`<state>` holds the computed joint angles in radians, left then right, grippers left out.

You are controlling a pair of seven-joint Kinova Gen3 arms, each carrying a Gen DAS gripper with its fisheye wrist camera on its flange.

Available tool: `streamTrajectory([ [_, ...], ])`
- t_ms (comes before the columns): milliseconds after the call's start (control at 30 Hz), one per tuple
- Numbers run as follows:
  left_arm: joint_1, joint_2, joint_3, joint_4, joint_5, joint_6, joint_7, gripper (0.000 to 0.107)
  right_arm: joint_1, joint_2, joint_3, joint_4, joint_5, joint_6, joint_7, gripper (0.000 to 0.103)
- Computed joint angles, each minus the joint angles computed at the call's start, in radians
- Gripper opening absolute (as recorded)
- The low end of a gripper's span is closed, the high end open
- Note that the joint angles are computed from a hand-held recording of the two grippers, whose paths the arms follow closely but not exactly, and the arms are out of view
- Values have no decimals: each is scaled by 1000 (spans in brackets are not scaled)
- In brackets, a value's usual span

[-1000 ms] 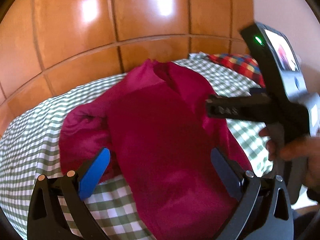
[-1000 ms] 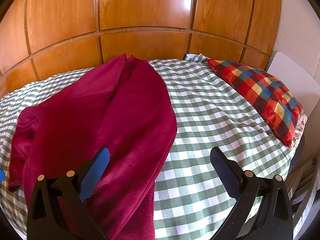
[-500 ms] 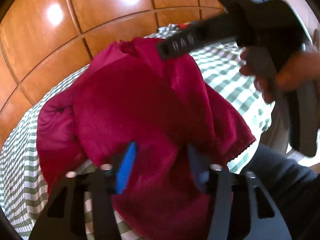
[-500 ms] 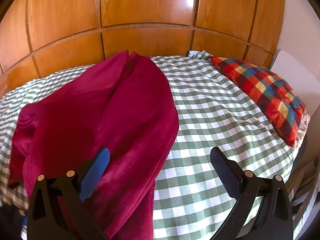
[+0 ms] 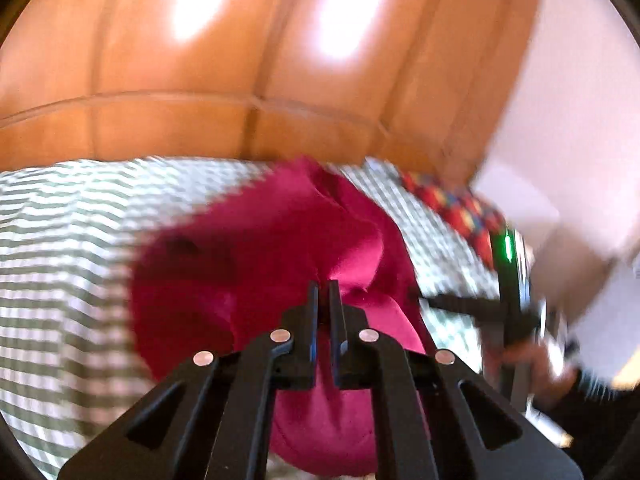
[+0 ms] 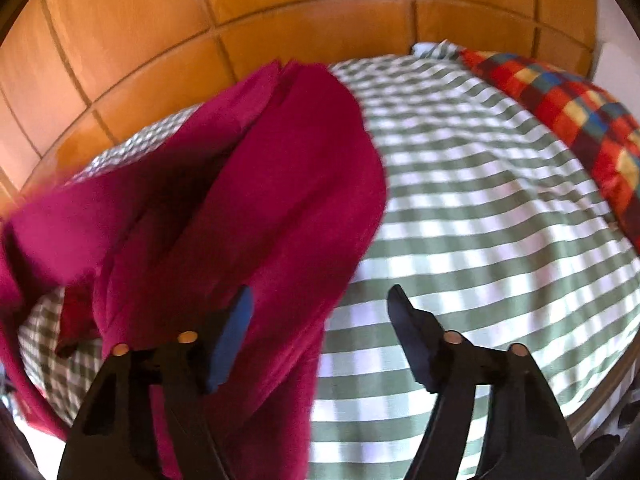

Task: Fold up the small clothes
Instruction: 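Grasp the maroon sweater edge with the left gripper and lift it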

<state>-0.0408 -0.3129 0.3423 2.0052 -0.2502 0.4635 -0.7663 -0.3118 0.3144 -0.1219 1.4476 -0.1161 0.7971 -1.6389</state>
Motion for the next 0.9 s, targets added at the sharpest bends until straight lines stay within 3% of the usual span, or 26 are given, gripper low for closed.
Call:
streamTrajectory([
  [100, -78, -31, -29, -41, -109, 73, 81, 3, -12, 20, -23, -16, -8, 21, 43, 58],
  [200, -156, 6, -57, -128, -231, 195, 145, 3, -74, 24, -12, -10, 68, 9, 46, 47],
  [367, -344, 221, 3, -317, -434, 398, 221, 1, -105, 19, 1, 5, 126, -6, 34, 29],
  [433, -369, 314, -11, -392, -488, 479, 250, 1, -95, 19, -1, -4, 122, 11, 45, 28],
  [500, -359, 398, -70, -470, -476, 555, 298, 4, -80, 17, -6, -14, 106, 34, 62, 28],
  [533, -354, 417, -87, -493, -459, 574, 323, 12, -71, 11, -8, -18, 96, 47, 73, 29],
  [567, -361, 417, -86, -496, -440, 577, 336, 18, -59, 8, -13, -27, 80, 66, 92, 29],
  [600, -350, 404, -95, -482, -432, 563, 354, 40, -40, 17, -17, -45, 63, 83, 123, 32],
  [633, -326, 389, -116, -449, -440, 537, 377, 55, -29, 11, -18, -44, 41, 92, 152, 37],
  [700, -282, 357, -140, -376, -437, 471, 381, 54, 11, 7, -41, -55, -27, 136, 227, 50],
  [800, -216, 313, -147, -259, -400, 383, 345, 51, -6, -6, -44, -33, -28, 151, 275, 50],
  [833, -192, 299, -154, -222, -379, 357, 322, 51, -23, -10, -41, -19, -12, 140, 277, 48],
  [867, -163, 287, -159, -184, -342, 326, 298, 51, -41, -14, -39, -2, 5, 126, 276, 32],
  [900, -143, 277, -167, -160, -311, 308, 276, 51, -68, -21, -34, 18, 37, 107, 263, 24],
])
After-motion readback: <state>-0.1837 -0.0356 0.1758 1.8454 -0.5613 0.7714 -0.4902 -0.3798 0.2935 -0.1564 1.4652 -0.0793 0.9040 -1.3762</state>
